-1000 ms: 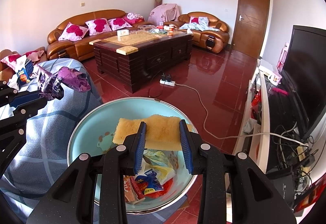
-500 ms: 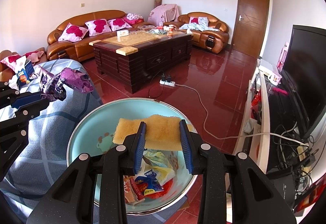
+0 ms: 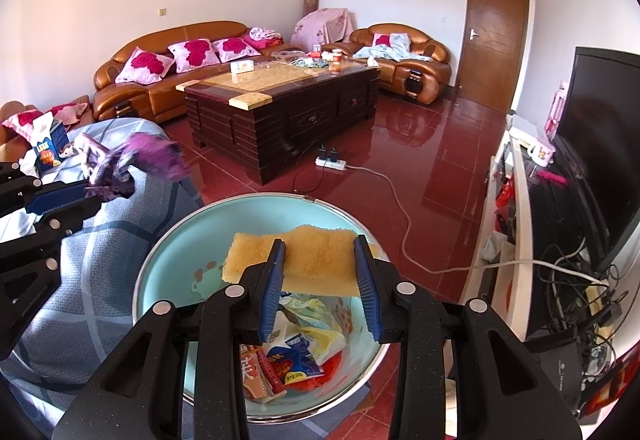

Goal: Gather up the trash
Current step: 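Open both tools to drop the purple wrapper and sponge into the bin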

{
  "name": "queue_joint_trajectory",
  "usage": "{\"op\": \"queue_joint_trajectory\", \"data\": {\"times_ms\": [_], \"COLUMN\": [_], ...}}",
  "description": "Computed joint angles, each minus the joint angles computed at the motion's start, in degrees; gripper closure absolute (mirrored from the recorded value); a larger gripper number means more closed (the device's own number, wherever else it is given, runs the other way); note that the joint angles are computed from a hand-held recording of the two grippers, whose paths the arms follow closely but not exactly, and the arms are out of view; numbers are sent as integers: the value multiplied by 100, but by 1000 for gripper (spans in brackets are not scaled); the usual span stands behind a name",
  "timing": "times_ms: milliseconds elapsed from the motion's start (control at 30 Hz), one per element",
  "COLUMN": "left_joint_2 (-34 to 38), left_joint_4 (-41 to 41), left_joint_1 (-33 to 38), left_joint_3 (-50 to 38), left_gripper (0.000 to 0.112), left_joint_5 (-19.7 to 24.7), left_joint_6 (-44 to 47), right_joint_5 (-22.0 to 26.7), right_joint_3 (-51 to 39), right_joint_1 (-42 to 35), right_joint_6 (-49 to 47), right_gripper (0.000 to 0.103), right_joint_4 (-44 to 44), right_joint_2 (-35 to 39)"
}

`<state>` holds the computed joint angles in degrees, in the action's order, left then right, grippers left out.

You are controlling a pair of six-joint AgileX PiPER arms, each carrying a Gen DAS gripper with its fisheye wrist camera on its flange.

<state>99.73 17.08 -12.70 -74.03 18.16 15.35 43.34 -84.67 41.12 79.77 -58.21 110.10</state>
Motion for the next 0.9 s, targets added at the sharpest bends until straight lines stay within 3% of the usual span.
{"op": "queue_joint_trajectory", "data": {"times_ms": [200, 333, 400, 567, 767, 900], "left_joint_2": [-70, -180, -296, -677, -990, -1126], "left_joint_4": [149, 70, -84, -1631, -3509, -5268], "left_joint_1": [-133, -104, -21, 372, 1021, 1525], "left_joint_3": [42, 137, 271, 605, 883, 948], "left_gripper": [67, 58, 45, 28, 27, 23], "left_joint_5": [-88, -158, -278, -480, -575, -446], "left_joint_6": [-256, -253, -134, 1040, 2663, 4202], "right_joint_5": [73, 110, 155, 90, 217, 150], "right_joint_3": [-152, -7, 33, 119, -283, -318], "right_joint_1": [36, 75, 122, 236, 611, 842], "right_joint_6": [107, 424, 622, 875, 733, 1001], "right_gripper": [56, 44, 37, 29, 29, 27], "right_joint_4": [-16, -249, -443, -724, -897, -1280], "right_joint_2": [99, 9, -21, -123, -3, -20]}}
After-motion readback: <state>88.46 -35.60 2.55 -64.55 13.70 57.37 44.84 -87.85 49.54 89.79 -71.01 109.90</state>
